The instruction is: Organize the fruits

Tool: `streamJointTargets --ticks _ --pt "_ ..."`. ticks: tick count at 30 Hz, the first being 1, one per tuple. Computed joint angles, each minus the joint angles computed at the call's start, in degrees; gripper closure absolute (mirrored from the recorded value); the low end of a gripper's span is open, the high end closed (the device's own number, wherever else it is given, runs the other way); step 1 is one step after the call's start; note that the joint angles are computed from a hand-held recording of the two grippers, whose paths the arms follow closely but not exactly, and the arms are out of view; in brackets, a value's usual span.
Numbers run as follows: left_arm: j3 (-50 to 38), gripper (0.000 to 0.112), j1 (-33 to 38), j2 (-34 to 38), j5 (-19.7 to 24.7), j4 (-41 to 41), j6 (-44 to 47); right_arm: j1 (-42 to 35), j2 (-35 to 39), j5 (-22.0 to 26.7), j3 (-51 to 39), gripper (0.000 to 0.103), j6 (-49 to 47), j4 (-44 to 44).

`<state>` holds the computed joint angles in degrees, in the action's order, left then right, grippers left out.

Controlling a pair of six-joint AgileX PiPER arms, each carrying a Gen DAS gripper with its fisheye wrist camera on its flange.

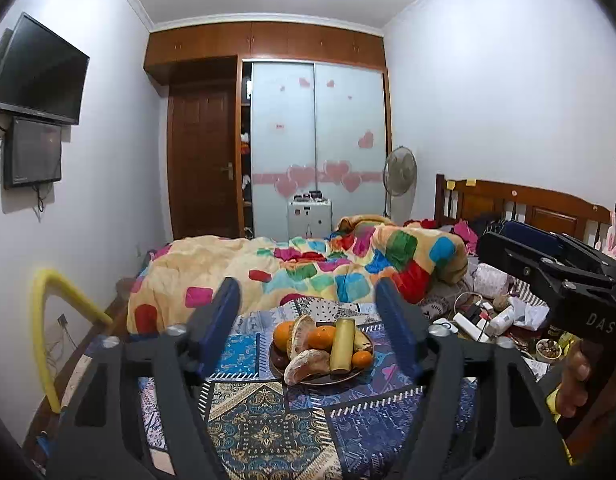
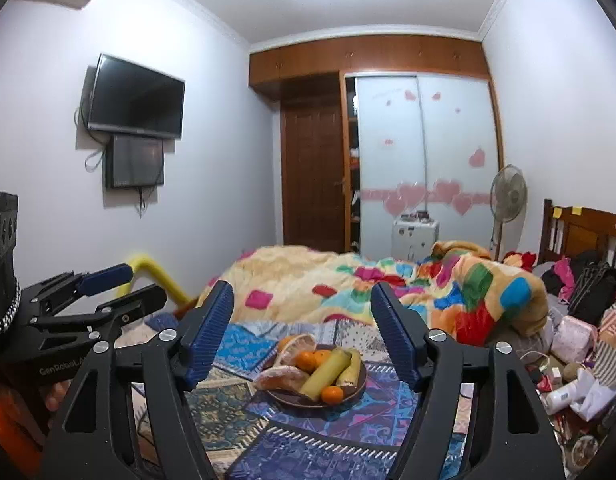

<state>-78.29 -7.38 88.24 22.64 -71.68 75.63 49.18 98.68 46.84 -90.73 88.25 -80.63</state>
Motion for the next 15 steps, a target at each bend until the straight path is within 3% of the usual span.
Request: streamJointTargets --ticks 8,10,15 --pt "7.9 0.010 0.9 -6.6 -2.1 -11.0 10.7 4.7 -0.5 7.0 2.8 0.009 5.6 -4.8" --pt "9.5 0.010 1.1 -7.9 -2.2 -13.0 12.9 5.4 -0.8 7.7 3.7 0.001 7.1 -5.6" --pt "11.1 0.010 1.5 -9.2 -2.1 -15.0 14.5 6.8 -0.7 10.2 4.1 0.000 8.7 -7.2"
